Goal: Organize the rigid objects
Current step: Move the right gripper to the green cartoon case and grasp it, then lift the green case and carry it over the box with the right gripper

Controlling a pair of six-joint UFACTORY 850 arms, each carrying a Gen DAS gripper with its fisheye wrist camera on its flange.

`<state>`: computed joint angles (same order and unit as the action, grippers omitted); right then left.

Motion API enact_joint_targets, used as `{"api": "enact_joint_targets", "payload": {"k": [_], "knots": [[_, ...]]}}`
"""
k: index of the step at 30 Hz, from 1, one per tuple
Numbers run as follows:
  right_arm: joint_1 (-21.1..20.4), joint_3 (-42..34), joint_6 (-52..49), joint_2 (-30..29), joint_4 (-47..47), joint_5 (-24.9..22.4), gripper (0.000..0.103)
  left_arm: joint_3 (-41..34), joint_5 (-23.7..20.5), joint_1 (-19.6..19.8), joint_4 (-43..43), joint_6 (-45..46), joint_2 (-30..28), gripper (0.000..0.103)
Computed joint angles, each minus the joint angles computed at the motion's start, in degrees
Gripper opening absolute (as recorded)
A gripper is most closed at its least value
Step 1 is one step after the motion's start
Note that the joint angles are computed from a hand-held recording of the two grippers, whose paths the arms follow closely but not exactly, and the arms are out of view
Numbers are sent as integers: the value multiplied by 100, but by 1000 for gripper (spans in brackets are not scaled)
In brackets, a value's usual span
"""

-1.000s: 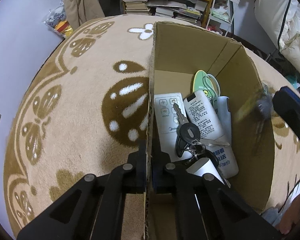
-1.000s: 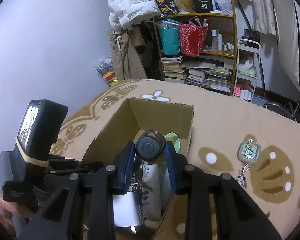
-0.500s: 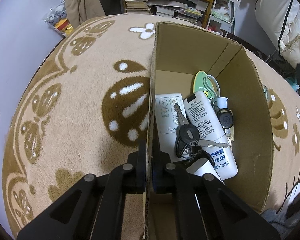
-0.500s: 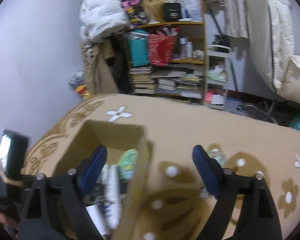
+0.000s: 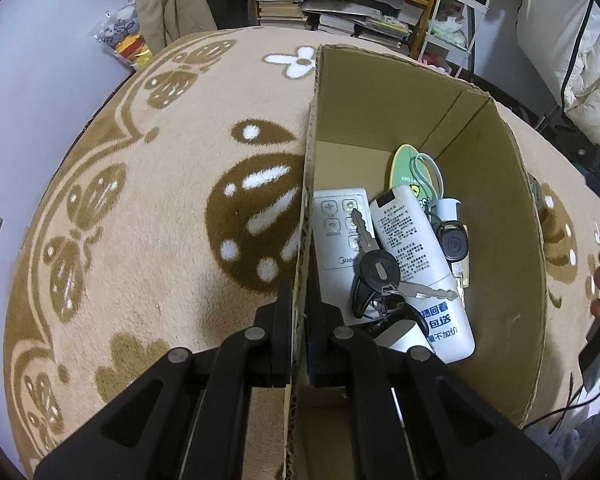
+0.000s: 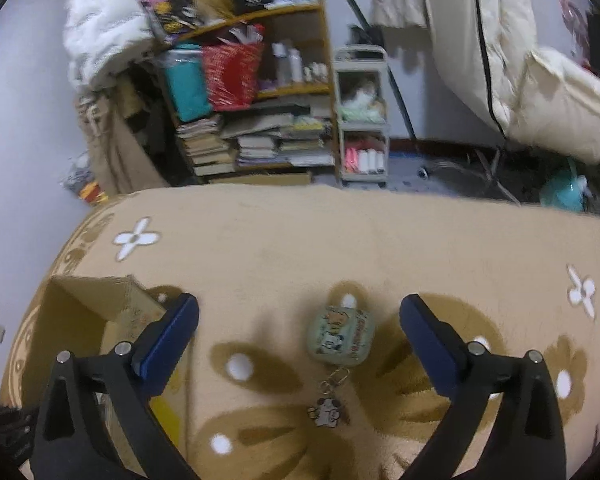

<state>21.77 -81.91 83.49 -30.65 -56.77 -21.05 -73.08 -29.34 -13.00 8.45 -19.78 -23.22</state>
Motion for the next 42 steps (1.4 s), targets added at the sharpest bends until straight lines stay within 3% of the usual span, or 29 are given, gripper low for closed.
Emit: {"api": "enact_joint_targets", "payload": {"k": [6, 18, 20, 23, 24, 26, 33, 42], "knots": [[-121, -334, -1036, -465, 776, -191, 103, 4, 5, -1, -13, -3, 1, 5], [-172, -443, -1445, -844, 1157, -360, 103, 16, 24, 4, -12, -25, 9, 6], [-165, -491, -1444, -910, 1210, -502, 97, 18, 22, 6, -26, -16, 13, 6], [-190, -580, -1741, -1000, 1580, -624, 79, 15, 26, 11, -45, -2, 8, 7], [-178, -610, -1770, -1029, 1573, -727, 66, 17, 31, 14, -70, 18, 8, 7], [-147, -582, -1659, -1012, 1386, -801, 62, 24, 44, 21, -89, 44, 10, 7], [-184, -187, -1822, -672, 1723, -332, 62, 30, 50, 25, -111, 57, 14, 7], [-37, 515, -1350, 23, 1138, 328, 62, 18, 31, 24, -116, 46, 10, 7]]}}
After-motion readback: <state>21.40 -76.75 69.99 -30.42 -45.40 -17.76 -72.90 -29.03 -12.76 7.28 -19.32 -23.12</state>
